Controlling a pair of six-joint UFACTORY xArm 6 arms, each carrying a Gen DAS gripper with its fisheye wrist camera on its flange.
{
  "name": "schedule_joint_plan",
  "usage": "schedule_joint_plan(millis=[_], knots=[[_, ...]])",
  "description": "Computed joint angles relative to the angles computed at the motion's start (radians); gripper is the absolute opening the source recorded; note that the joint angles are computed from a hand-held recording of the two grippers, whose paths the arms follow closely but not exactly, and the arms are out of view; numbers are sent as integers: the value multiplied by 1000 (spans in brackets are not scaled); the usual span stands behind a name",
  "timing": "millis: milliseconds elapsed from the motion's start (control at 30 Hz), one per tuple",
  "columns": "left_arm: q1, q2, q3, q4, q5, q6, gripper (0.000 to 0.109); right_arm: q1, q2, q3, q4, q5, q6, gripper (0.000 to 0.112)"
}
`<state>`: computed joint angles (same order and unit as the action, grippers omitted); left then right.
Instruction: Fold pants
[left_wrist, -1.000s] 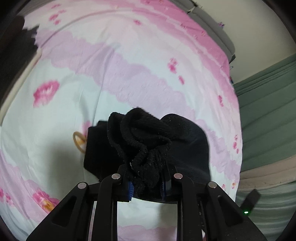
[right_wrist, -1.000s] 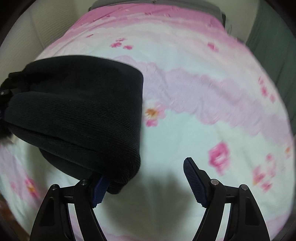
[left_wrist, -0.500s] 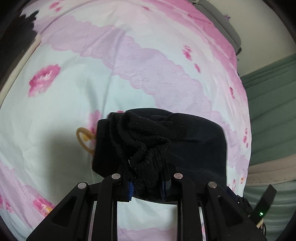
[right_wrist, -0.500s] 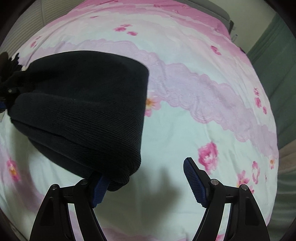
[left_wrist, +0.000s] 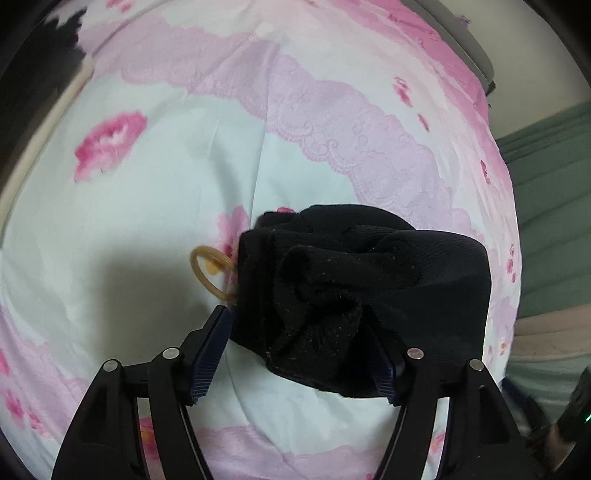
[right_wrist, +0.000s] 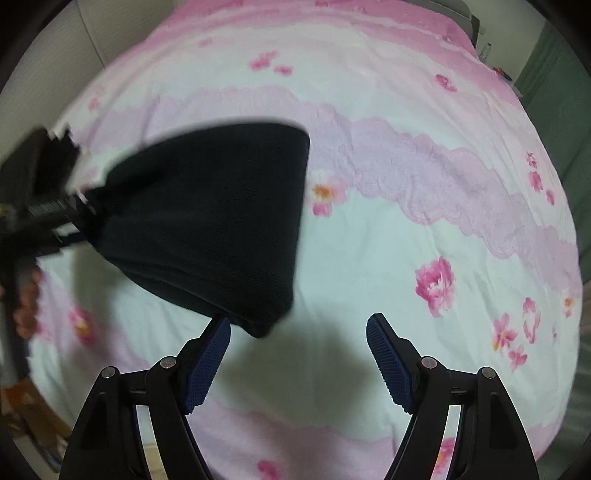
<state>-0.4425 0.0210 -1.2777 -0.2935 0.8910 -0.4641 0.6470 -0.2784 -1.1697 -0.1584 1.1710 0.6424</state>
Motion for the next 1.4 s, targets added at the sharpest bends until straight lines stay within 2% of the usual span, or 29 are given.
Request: schedule_joint_plan(millis=[133, 367, 600, 1100, 1167, 1267, 1400], knots=[[4, 16, -19, -17, 16, 67, 71, -42, -34, 27, 8, -117, 33, 77], [38, 31, -3, -140, 4, 206, 79, -128, 75, 26, 209, -260, -13, 77], [77, 80, -18, -293, 56, 386, 84, -118, 154, 31, 274, -293, -67, 77], [116, 147, 3, -542, 53, 562, 94, -158, 244, 50, 366, -350, -172, 86], [118, 146, 7, -562, 56, 565, 93, -161, 248, 51, 373, -356, -180, 86], [109, 116, 29, -544, 45, 519, 86, -169, 261, 44, 393, -364, -203, 86], [75, 60, 53, -453, 18, 442, 71, -172, 261, 40, 392, -352, -220, 86]])
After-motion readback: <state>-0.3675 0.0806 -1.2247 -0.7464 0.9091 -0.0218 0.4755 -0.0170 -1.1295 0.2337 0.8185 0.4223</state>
